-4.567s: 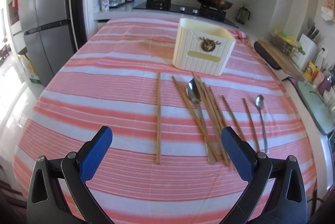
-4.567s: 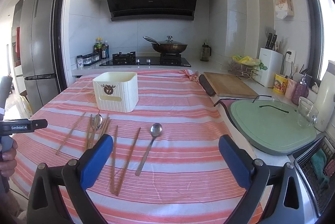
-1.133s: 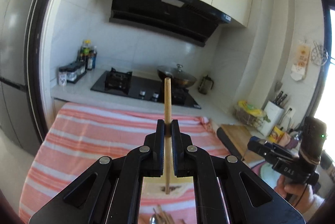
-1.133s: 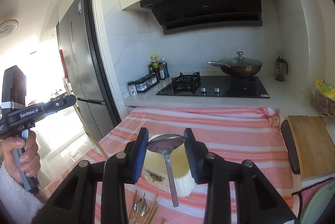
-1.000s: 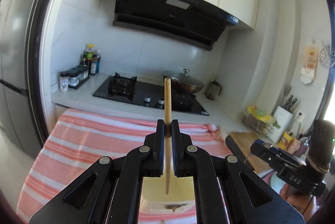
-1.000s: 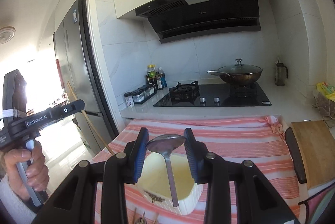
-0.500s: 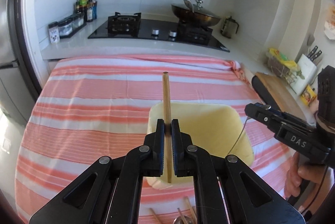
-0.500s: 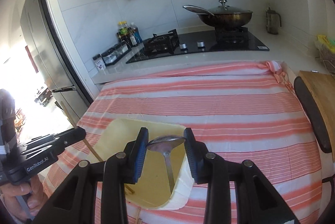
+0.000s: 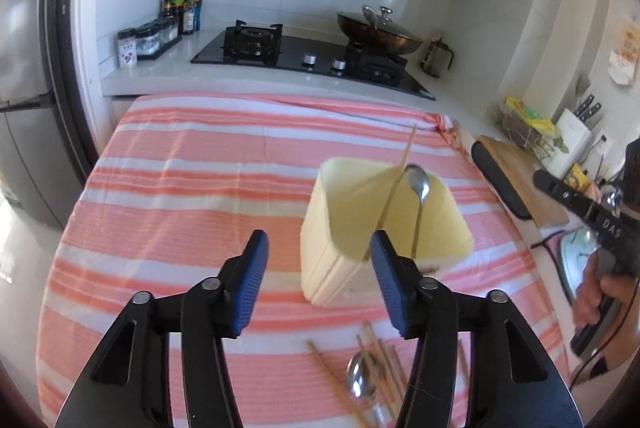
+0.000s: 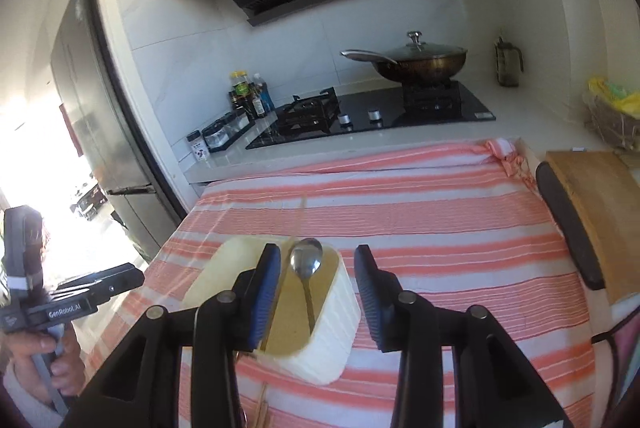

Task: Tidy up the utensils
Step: 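Lift the spoon and chopstick into the white holder while both tools open, then withdraw both open tools back over the remaining utensils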

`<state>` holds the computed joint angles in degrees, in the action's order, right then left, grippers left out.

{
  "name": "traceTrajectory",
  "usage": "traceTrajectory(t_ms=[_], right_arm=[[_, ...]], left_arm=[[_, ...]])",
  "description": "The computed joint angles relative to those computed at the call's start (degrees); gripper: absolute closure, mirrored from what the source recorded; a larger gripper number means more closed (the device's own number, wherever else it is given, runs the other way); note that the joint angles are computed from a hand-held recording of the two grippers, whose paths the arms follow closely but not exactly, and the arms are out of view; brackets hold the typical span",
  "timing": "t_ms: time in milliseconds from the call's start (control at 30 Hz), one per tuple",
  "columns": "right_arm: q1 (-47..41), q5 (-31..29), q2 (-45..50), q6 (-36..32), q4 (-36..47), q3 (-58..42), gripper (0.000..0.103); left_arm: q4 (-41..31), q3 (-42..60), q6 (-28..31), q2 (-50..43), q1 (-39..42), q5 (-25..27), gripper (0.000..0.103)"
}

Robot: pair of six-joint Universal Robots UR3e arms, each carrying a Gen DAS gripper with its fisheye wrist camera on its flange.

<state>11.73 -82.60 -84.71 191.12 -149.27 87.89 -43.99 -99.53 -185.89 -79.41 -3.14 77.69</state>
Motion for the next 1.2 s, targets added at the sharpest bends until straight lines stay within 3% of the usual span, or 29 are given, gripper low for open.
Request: traceTrajectory(t_ms=[33, 167, 333, 467, 667, 1100, 1200], right_arm=[[0.5, -0.8, -4.0, -1.5, 0.4, 3.6, 0.058], [4.7, -6.6, -21.1, -4.4, 1.4, 22.6, 0.057], [17.8, -20.7, -31.5, 3.6, 1.6, 43.3, 0.056], [26.3, -26.7, -31.9, 11.2, 1.5, 50.3, 0.056], [26.5, -27.0, -34.3, 15.3, 1.9, 53.1, 0.053], [22.8, -25.3, -36.6, 18.0, 3.0, 57.0, 0.053], [23.1, -25.2, -36.2, 17.7, 2.8, 56.8, 0.048]], left_arm=[[-0.6, -4.7, 0.8, 4.5, 0.7, -0.4, 0.034], [-3.7, -24.2, -0.3, 21.7, 1.7, -0.5, 0.032], [-2.9, -37.9, -10.7, 33.1, -4.6, 3.6, 0.032], [3.5, -38.2, -16.6, 28.5, -13.5, 9.1, 0.032], [8.5, -36.3, -21.9, 21.6, -23.7, 16.2, 0.029], [9.7, -37.5, -26.7, 19.5, -29.3, 21.0, 0.026], [10.2, -37.7, -27.0, 19.2, -29.2, 20.9, 0.026]])
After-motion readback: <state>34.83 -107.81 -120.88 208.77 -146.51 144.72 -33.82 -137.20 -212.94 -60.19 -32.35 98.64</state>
